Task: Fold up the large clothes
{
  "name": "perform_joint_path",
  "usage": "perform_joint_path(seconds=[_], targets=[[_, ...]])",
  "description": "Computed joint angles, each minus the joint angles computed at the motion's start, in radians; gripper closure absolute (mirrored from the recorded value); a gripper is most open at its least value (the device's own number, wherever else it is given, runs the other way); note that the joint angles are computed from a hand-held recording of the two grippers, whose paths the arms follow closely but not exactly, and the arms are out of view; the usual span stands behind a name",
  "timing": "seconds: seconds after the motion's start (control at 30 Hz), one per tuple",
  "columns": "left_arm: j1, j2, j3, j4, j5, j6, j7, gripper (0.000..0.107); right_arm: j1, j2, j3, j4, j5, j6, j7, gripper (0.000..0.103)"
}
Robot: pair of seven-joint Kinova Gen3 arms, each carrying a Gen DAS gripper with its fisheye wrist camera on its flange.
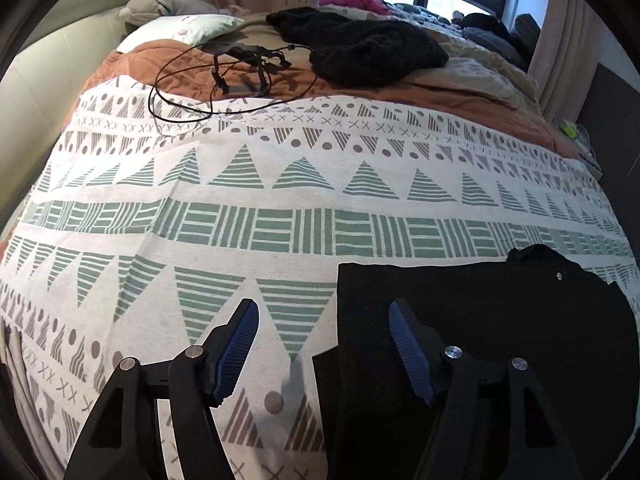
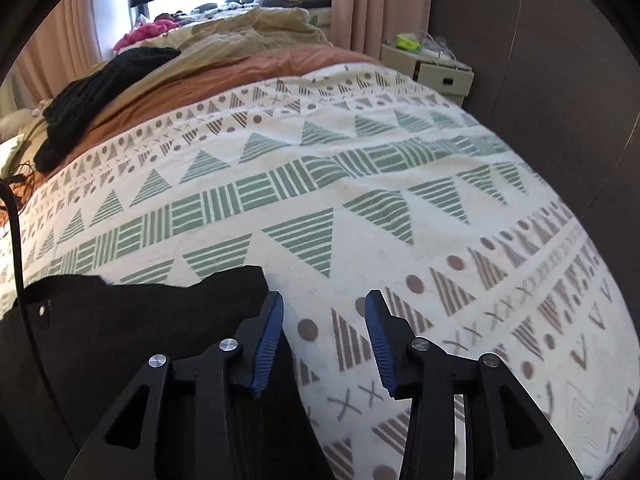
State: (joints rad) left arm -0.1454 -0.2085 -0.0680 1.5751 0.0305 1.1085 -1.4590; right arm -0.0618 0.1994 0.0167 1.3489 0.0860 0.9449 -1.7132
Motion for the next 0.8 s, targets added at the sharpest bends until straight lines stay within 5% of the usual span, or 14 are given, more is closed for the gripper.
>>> perform_joint_path(seconds=[0.4, 0.57, 0.8], targets=[[0.011, -0.213, -0.009, -0.075, 0.022, 0.234, 0.050, 0.038, 0.033, -0.229, -0.011, 0.051, -0.190, 0.151, 0.130, 0.060], [0.024, -0.282, 0.019, -0.135, 0.007, 0.328, 0.086, 0.038, 0.026, -0.331, 0.002, 0.044, -0.242, 0.234, 0.145, 0.047], [0.037, -0.373, 0.055, -0.199, 0.000, 0.426, 0.148, 0.018, -0.001, -0.446, 0.003, 0.006, -0.245, 0.359, 0.139, 0.038]])
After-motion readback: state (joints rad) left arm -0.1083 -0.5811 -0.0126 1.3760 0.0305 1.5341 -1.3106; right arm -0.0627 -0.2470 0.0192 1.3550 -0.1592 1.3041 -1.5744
